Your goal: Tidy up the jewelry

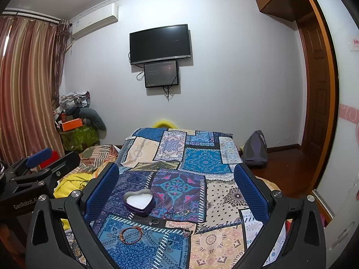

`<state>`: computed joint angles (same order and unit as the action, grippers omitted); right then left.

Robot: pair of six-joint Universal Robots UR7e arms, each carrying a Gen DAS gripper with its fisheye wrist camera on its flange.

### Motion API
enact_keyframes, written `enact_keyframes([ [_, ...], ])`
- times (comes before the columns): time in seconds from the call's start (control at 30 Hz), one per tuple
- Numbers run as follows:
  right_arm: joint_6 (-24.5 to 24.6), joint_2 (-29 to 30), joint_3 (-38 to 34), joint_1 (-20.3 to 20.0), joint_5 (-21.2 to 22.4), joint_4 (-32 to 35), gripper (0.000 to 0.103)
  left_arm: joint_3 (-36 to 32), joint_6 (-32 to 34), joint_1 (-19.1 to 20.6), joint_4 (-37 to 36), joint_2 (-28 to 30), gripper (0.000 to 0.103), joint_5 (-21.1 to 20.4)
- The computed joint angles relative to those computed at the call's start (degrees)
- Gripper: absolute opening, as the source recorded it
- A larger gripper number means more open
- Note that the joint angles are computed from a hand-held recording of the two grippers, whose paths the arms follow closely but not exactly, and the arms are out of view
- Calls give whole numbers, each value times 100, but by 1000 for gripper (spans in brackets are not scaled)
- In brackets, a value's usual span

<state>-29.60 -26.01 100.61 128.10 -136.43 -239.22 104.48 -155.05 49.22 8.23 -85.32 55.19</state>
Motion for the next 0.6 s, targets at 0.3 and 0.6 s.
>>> enact_keyframes([
  [0.3,29,22,28,-10,23,-40,102,-31,22,21,37,11,103,38],
  [0.6,104,-39,51,-7,17,59,102,-29,3,-5,38,39,103,18],
])
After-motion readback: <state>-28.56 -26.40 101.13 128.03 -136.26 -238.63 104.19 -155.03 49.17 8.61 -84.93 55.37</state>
